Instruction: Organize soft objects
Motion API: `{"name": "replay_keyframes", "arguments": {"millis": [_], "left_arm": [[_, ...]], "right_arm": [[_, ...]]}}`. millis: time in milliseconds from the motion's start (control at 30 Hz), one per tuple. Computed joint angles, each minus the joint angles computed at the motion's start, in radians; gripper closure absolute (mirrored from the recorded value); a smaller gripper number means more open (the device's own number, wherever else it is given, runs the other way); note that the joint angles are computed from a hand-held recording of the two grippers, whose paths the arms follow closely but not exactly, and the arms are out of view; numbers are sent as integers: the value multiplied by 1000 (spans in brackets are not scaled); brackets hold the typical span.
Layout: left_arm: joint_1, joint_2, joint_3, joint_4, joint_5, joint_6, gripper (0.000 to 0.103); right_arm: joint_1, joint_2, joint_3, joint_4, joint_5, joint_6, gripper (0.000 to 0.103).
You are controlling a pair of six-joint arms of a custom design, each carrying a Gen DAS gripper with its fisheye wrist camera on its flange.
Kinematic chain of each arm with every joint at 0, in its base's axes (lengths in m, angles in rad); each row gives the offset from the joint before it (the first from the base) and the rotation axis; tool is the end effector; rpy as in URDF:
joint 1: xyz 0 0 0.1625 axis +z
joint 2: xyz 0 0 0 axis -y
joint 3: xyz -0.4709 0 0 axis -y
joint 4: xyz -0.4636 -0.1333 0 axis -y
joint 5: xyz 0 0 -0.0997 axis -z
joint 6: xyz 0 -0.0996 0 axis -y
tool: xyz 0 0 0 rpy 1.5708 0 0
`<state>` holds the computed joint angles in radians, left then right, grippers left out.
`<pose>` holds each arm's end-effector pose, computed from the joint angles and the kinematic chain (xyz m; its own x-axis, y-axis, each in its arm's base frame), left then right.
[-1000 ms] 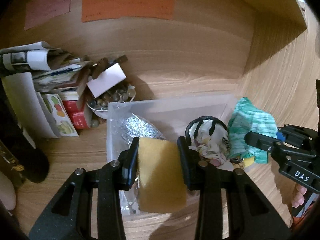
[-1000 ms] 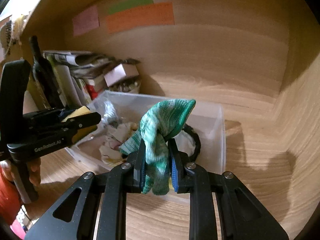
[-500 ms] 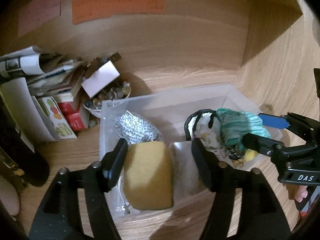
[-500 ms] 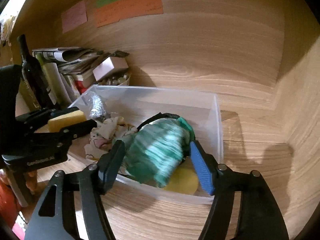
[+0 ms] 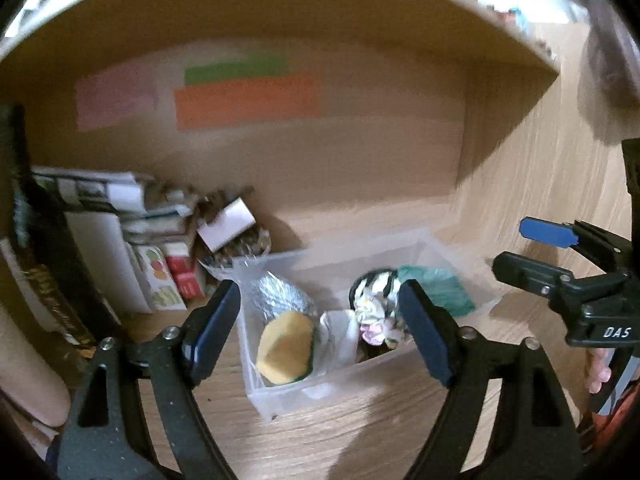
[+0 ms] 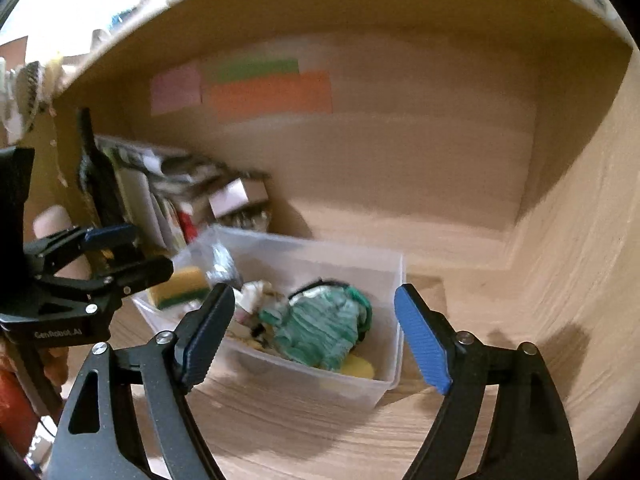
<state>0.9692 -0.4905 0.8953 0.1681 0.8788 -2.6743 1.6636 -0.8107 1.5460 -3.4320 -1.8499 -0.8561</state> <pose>-0.3199 -0.8138 0.0764 -0.6995 0.1957 -0.6873 0.6966 0.4018 -0.5944 0.1793 -0.7844 0.2416 -0.6123 -0.2198 0.7595 -0.7665 0.4006 -0.5020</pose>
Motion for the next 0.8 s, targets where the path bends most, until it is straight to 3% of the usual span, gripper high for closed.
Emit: {"name": "replay_keyframes", "arguments": {"millis": [233, 400, 567, 800], "left_arm": [[-39, -125, 219, -226, 4, 60, 16], [-62, -185, 331, -330, 19, 75, 5], [-77, -215, 401, -394, 17, 95, 0], [-83, -229, 431, -390, 14, 59, 0]], "right_arm": [[19, -58, 115, -151, 96, -30, 19], [27, -83, 181, -247, 148, -41, 2], [27, -83, 209, -295, 162, -50, 0], [27, -95, 240, -305, 143, -36, 0]]}}
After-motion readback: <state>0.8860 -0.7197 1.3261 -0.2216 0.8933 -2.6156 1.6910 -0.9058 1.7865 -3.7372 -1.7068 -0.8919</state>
